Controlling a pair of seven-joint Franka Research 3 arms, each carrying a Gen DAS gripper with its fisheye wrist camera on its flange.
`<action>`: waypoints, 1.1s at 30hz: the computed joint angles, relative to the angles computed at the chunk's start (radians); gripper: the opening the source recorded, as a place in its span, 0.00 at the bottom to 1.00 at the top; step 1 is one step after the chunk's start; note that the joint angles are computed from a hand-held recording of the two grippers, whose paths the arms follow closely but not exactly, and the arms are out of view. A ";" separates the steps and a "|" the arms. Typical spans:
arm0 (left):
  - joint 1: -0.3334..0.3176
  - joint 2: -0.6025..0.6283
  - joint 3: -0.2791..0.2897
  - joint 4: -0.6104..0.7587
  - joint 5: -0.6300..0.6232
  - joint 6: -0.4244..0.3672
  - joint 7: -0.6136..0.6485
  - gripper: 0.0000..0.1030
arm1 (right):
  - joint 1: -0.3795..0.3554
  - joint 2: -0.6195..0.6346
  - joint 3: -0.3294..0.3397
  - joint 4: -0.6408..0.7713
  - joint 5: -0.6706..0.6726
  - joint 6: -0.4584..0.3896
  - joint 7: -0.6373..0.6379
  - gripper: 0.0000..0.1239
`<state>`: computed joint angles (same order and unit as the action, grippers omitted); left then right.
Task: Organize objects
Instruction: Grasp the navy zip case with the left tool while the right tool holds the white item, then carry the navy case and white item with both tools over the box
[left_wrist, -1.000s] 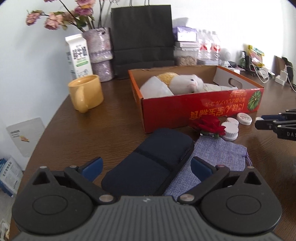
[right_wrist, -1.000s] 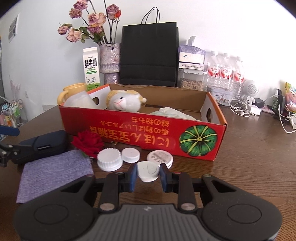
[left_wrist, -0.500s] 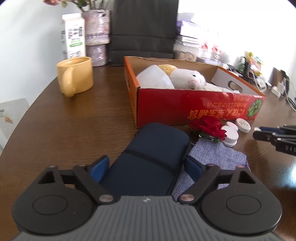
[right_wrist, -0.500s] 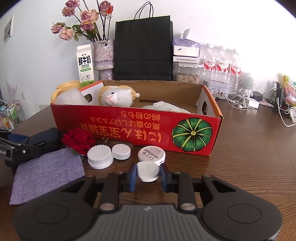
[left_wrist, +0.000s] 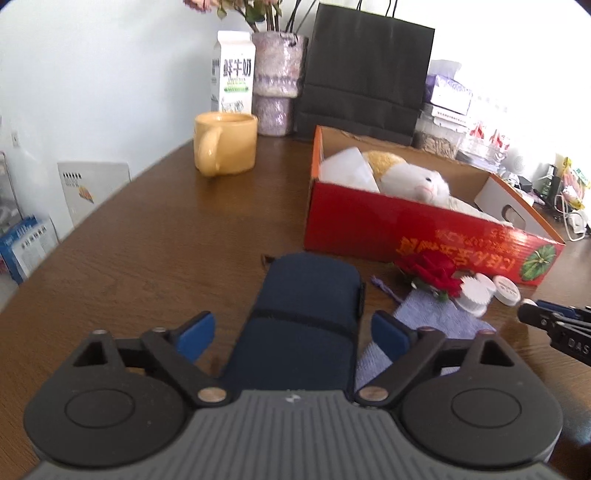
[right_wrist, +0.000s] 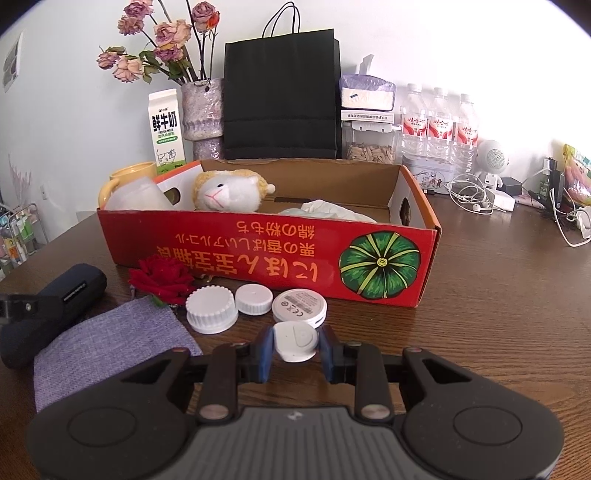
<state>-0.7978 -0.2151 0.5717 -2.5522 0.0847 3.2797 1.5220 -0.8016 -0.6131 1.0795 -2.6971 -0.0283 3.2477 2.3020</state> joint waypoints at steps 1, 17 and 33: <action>-0.016 0.003 0.017 0.005 0.002 0.001 0.006 0.97 | 0.001 0.002 -0.002 -0.001 0.000 0.002 0.000 0.21; -0.234 0.014 0.182 0.028 -0.213 -0.023 0.212 0.70 | 0.019 0.036 -0.021 -0.010 0.036 0.034 -0.032 0.21; 0.196 -0.002 -0.231 -0.054 -0.071 0.103 0.092 0.62 | 0.037 0.041 -0.018 -0.023 0.091 0.075 -0.091 0.21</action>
<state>-0.6019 -0.2167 0.3411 -2.6060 0.0136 3.3825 1.6137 -0.7641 -0.5719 1.0615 -2.7200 0.0623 3.3223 2.2108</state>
